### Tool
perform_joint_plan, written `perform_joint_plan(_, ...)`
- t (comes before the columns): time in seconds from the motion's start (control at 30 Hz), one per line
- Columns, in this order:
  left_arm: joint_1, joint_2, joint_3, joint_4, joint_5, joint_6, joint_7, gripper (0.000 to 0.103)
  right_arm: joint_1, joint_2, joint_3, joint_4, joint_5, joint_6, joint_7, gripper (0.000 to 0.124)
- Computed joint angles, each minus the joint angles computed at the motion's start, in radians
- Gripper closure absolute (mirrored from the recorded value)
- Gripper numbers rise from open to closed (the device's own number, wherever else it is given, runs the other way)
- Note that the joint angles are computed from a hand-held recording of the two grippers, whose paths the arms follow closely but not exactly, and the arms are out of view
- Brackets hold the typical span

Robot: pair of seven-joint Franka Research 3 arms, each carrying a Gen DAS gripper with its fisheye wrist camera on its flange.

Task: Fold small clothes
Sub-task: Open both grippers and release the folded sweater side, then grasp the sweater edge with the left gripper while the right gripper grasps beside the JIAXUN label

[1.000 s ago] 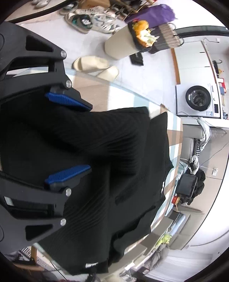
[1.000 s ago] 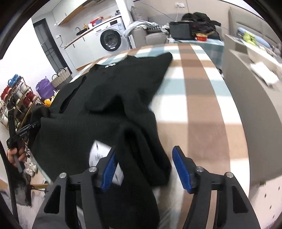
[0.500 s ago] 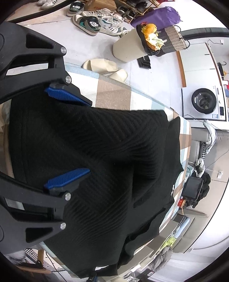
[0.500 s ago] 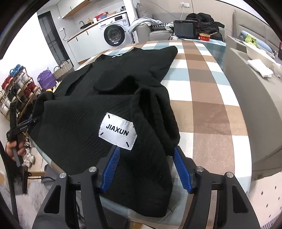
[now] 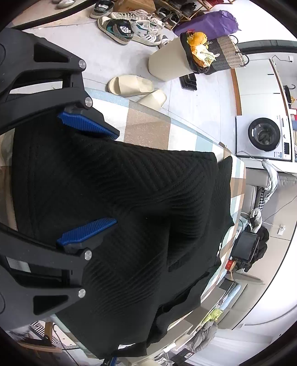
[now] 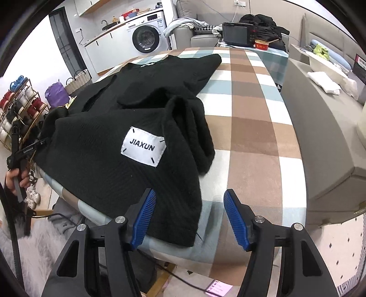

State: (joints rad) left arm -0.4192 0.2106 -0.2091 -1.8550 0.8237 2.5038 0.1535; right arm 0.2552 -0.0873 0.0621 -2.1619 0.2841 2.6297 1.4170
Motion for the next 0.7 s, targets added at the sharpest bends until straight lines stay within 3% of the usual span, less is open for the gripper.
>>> perform_joint_plan(0.1,-0.005,0.018,-0.001,0.027,-0.003,-0.018,0.018,0.040,0.007,0.031,-0.002,0.017,0.043,0.014,-0.035,0.060)
perform_joint_plan(0.17,-0.004,0.025,-0.001,0.036,-0.012,-0.005,0.030,0.054,0.009,0.049,0.004,0.029,0.010,0.033,-0.031,0.061)
perform_joint_plan(0.2,-0.003,0.024,0.000,0.035,-0.017,0.003,0.038,0.069,0.013,0.058,0.004,0.040,0.032,0.030,-0.058,0.063)
perform_joint_plan(0.23,-0.002,0.023,0.000,0.034,-0.021,0.013,0.046,0.084,0.016,0.063,0.006,0.045,0.041,0.035,-0.073,0.074)
perform_joint_plan(0.33,-0.007,0.002,0.007,0.021,0.000,0.019,0.027,0.096,0.020,0.070,0.013,0.046,-0.067,0.053,-0.024,0.112)
perform_joint_plan(0.37,-0.003,-0.011,0.007,0.008,0.005,0.040,0.017,0.096,0.021,0.065,0.013,0.044,-0.081,0.048,-0.017,0.117)
perform_joint_plan(0.5,0.000,-0.059,0.001,-0.023,0.049,0.057,-0.030,0.098,0.026,0.012,0.010,0.002,-0.035,0.105,-0.056,0.119)
perform_joint_plan(0.7,0.008,-0.116,-0.023,-0.037,0.108,0.067,-0.076,0.098,0.089,-0.067,-0.022,-0.050,0.244,0.280,-0.232,0.119)
